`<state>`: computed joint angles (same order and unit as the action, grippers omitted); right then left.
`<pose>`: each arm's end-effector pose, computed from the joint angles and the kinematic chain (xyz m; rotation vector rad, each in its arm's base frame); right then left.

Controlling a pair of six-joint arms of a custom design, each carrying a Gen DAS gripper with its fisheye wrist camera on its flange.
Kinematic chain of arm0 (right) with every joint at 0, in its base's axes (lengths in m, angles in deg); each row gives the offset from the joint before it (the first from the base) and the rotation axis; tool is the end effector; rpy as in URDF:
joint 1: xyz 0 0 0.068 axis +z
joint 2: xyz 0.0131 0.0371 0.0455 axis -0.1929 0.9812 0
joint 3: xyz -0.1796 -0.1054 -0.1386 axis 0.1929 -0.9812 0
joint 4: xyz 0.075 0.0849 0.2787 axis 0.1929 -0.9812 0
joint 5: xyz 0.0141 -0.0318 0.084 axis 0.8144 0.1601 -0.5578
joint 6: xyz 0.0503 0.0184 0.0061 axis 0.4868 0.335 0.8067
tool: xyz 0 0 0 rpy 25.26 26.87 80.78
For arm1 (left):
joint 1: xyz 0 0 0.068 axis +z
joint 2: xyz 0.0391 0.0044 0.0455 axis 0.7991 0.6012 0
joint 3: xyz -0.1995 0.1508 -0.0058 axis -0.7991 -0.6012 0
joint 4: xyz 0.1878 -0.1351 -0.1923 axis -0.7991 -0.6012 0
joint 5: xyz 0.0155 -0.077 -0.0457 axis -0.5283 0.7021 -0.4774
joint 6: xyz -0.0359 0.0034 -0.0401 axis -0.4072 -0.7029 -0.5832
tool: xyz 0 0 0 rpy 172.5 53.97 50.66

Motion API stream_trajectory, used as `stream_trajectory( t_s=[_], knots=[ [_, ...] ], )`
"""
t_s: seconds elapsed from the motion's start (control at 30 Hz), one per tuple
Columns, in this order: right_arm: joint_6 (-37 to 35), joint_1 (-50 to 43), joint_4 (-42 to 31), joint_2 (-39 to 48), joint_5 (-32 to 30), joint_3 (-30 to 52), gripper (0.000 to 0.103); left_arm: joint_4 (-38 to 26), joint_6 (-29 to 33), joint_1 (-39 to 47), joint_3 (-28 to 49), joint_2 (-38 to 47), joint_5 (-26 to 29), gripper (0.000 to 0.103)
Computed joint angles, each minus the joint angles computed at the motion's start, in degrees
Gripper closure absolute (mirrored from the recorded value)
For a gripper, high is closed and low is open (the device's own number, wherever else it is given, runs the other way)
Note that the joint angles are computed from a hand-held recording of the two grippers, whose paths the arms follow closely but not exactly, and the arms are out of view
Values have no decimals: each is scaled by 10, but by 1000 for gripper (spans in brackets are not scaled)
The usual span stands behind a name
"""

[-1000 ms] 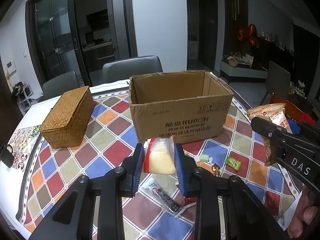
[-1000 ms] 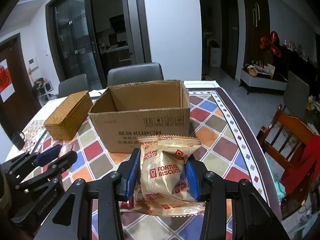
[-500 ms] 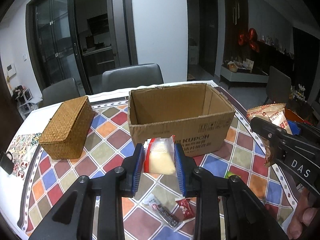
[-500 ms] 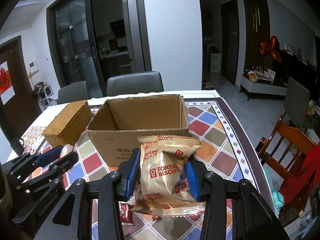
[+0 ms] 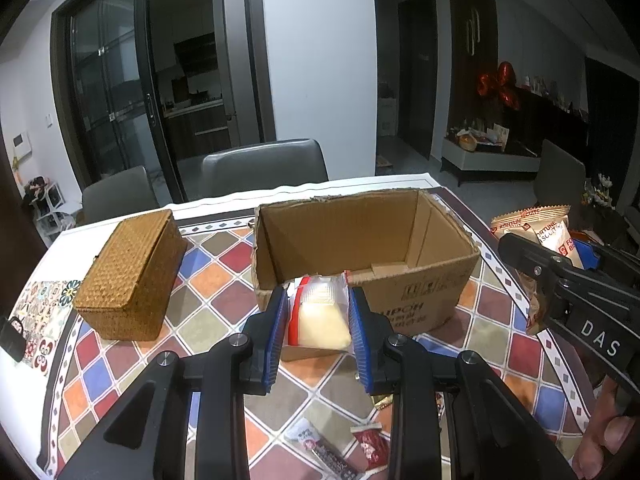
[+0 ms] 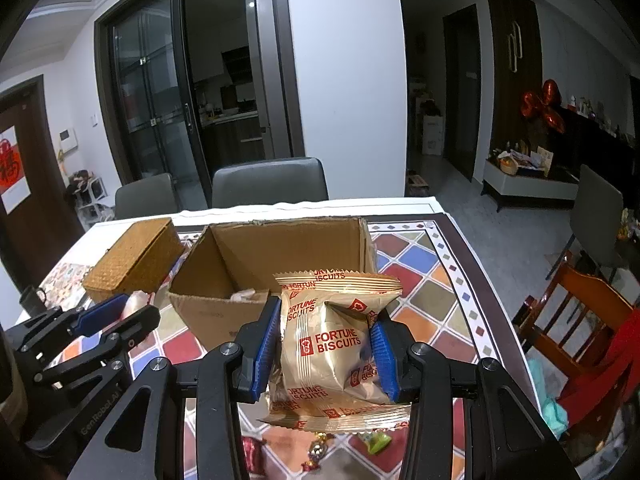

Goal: Organize snacks
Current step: 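Lower the cheese cake pack into the box while the right tool lowers the FORTUNE BISCUITS pack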

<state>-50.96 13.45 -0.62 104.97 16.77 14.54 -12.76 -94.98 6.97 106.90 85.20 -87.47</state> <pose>0.2779 0.1249 0.1843 -0.2767 2.1748 0.2658 0.2466 -0.2236 0.1749 -0.0621 2.2362 0.1040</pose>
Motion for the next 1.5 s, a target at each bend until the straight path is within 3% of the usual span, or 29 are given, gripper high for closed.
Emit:
stream_trajectory(
  t_s=[0.67,1.5],
  knots=[
    [-17,-10,27,111,-19,96,59,61,68,69,56,68,41,72],
    [-23,-14,49,264,-40,206,59,111,97,128,115,164,92,71]
  ],
)
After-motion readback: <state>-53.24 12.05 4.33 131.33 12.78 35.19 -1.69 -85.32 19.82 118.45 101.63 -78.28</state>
